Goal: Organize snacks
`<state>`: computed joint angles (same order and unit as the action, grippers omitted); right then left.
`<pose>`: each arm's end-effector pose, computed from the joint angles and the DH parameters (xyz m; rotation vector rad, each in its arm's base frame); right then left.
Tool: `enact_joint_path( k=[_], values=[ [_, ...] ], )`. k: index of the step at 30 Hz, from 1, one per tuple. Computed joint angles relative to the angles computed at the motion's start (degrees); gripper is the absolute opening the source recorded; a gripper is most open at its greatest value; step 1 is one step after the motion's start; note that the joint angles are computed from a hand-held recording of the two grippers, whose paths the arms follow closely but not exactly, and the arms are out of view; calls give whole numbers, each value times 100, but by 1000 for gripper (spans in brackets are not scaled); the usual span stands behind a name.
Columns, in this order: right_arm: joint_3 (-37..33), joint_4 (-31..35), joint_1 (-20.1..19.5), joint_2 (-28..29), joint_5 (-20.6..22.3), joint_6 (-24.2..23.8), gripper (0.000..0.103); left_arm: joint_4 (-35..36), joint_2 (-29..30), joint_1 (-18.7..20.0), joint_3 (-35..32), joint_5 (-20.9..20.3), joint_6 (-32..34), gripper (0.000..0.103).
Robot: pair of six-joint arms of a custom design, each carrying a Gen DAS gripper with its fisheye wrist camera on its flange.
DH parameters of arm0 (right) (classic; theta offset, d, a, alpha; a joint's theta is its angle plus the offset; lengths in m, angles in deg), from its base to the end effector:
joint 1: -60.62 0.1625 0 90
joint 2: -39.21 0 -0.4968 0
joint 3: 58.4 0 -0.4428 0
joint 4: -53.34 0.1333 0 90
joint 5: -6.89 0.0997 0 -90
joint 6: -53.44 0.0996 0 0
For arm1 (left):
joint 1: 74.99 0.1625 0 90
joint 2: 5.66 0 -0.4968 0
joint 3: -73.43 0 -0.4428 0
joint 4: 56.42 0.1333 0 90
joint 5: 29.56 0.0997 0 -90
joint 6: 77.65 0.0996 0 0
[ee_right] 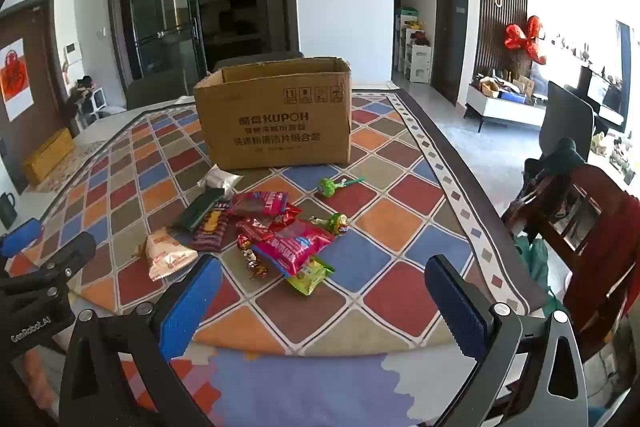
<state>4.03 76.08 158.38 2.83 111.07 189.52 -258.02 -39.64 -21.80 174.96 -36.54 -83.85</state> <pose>0.2141 -0.7645 0.1244 1.0126 -2.3667 0.8198 -0.2103 -0.6684 0.0915 -0.1385 1.8026 -1.1929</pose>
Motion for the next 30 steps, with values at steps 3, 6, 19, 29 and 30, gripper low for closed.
enact_joint_path(
  k=[3,6,19,29,30],
  values=[
    [-39,56,4,19,35,15,102,374,-72,1,70,-32,-345,103],
    [-52,69,1,26,36,17,102,680,-109,28,14,-45,-521,103],
    [-48,69,1,22,12,25,102,267,-74,-8,54,-22,-264,103],
    [-75,96,0,35,7,31,102,171,-52,-9,36,-21,-172,103],
    [-75,93,1,36,10,34,102,182,-55,-9,38,-18,-181,103]
  ],
)
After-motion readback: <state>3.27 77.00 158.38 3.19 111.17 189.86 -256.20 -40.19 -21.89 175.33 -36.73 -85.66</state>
